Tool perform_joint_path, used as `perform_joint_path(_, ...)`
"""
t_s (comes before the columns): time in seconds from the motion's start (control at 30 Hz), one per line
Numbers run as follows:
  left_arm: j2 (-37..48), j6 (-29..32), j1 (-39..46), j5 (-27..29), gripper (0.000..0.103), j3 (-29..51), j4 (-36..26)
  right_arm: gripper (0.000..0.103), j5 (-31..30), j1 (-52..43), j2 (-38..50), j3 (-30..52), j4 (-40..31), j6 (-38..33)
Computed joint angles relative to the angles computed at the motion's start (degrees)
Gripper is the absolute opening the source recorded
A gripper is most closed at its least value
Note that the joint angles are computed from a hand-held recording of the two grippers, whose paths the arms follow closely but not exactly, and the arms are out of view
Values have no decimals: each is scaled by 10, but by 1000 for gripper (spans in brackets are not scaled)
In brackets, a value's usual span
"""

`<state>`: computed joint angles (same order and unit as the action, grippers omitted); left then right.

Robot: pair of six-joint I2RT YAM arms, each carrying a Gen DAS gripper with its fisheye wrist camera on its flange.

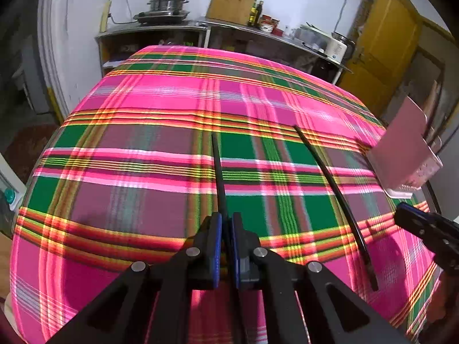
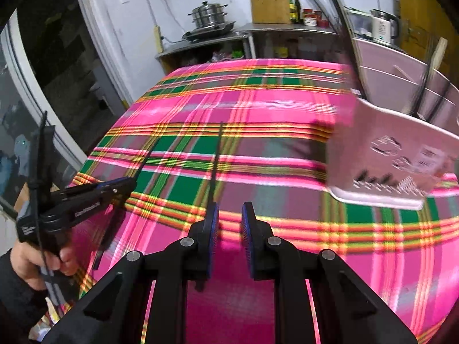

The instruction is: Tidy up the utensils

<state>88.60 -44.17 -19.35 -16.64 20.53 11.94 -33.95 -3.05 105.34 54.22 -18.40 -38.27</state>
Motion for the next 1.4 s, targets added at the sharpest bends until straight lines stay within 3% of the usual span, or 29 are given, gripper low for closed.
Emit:
perform_joint_path(0.47,56,62,54,32,8,43,34,17,77,109,118,96,35,65)
perform_joint_path(0.8,77,79,35,-5,8,64,25,17,106,139,144,122,53,84)
perform_joint_path(0.9,83,90,38,-5,8,75,15,8,118,145,147,127,57,92)
perform_joint_path(1.13,70,82,53,26,5,71,13,6,103,139,134,128,28,95)
perform_joint_path(1.4,-27,57,11,5,5,41,-30,5,38,90,43,64,9,77)
